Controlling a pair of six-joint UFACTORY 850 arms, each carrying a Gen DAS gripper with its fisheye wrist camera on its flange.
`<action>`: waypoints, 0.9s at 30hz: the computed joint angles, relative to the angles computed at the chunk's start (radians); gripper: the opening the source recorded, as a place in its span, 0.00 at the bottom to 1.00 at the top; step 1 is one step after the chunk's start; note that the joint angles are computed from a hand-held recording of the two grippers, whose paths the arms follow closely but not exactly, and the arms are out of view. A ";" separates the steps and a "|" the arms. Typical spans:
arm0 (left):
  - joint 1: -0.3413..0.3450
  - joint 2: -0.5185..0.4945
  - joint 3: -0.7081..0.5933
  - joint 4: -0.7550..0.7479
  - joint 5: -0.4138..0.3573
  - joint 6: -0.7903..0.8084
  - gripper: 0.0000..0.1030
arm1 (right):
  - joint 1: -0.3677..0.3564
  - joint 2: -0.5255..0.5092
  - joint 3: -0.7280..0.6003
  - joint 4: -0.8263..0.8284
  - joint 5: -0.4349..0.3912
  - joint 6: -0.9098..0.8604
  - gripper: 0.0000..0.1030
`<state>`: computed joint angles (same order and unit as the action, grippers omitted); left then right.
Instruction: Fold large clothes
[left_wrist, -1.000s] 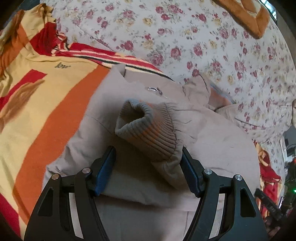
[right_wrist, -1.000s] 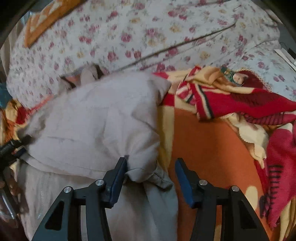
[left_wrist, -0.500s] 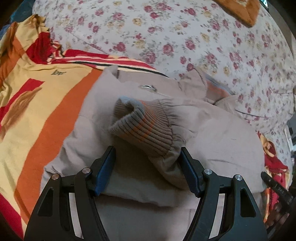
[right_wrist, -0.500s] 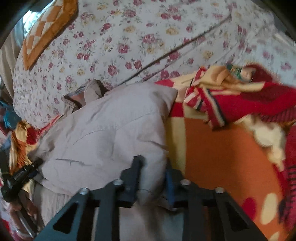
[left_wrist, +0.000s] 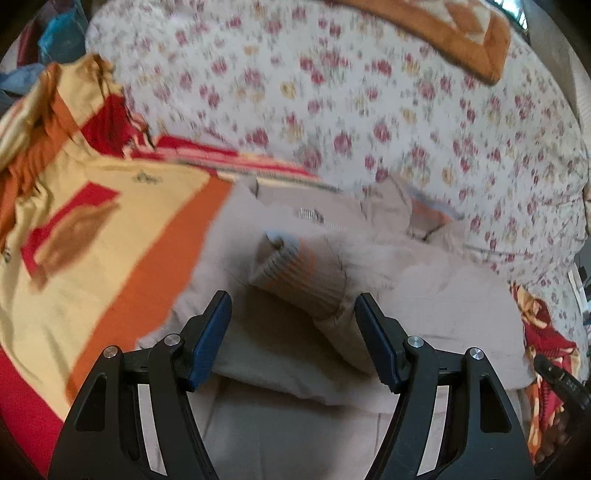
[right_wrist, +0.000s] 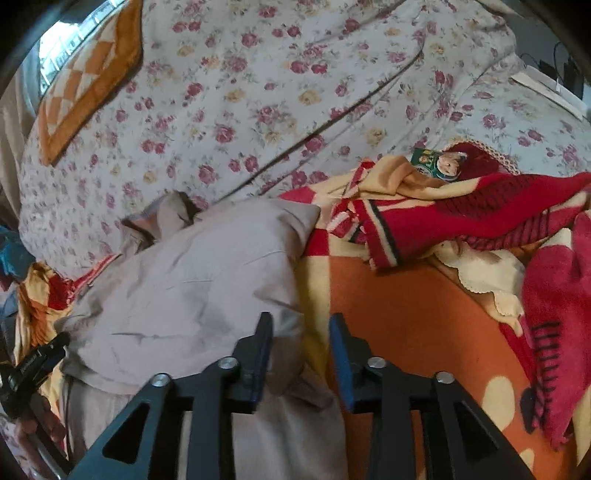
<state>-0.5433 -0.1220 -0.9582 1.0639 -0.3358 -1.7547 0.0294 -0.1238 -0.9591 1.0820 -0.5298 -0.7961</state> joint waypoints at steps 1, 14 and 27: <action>-0.006 0.006 0.005 0.055 -0.011 -0.054 0.68 | 0.004 0.007 0.004 0.014 0.004 -0.017 0.45; 0.008 -0.130 -0.093 -0.348 -0.037 0.420 0.68 | 0.095 -0.030 -0.026 -0.137 0.042 0.030 0.46; 0.005 -0.024 -0.020 -0.267 -0.057 0.353 0.68 | 0.045 0.054 0.044 -0.113 -0.021 0.061 0.49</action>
